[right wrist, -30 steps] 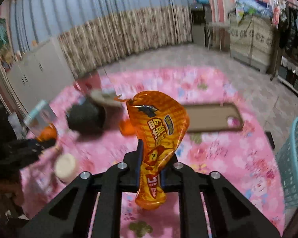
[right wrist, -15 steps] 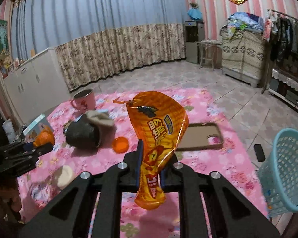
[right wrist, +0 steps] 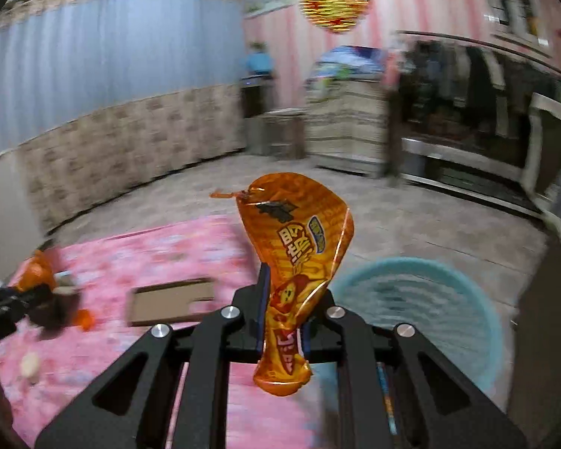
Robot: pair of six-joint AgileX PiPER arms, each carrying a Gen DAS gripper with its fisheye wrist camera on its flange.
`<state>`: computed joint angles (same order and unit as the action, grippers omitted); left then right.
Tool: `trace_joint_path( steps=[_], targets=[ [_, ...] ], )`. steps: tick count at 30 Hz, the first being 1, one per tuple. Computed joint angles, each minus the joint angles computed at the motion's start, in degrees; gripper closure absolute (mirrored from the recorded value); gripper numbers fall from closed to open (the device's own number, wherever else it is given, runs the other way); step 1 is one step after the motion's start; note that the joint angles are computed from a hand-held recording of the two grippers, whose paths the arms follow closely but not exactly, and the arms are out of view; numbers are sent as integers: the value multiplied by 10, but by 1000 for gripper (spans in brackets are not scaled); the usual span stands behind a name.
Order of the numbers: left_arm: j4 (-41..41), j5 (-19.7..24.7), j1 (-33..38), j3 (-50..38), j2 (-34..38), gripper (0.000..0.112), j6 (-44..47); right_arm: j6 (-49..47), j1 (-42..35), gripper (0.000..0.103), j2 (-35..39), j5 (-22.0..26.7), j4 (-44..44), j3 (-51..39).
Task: Collect trash
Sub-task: 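Carry the peel and wrapper to the blue basket and open both grippers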
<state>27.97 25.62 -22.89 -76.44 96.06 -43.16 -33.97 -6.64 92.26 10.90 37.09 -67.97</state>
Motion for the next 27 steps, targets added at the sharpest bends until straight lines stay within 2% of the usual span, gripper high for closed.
trace_joint_path(
  steps=[4, 7, 9, 12, 15, 21, 27],
  targets=[
    [15, -35, -51, -78, 73, 77, -34, -65, -100, 89, -1, 18, 83, 2],
    [12, -28, -87, -158, 143, 77, -45, -152, -153, 89, 6, 34, 166, 0],
    [-22, -15, -104, -212, 185, 77, -8, -211, -180, 89, 17, 50, 227, -3],
    [-48, 22, -130, -299, 248, 76, 42, -242, -191, 89, 35, 72, 262, -8],
    [-65, 52, -145, -348, 283, 77, 72, -255, -189, 89, 57, 94, 282, -21],
    [-116, 76, -145, -421, 338, 76, 113, -280, -188, 89, 66, 92, 296, -17],
    [-138, 95, -149, -478, 371, 75, 147, -238, -176, 86, 68, 76, 257, -14]
  ],
)
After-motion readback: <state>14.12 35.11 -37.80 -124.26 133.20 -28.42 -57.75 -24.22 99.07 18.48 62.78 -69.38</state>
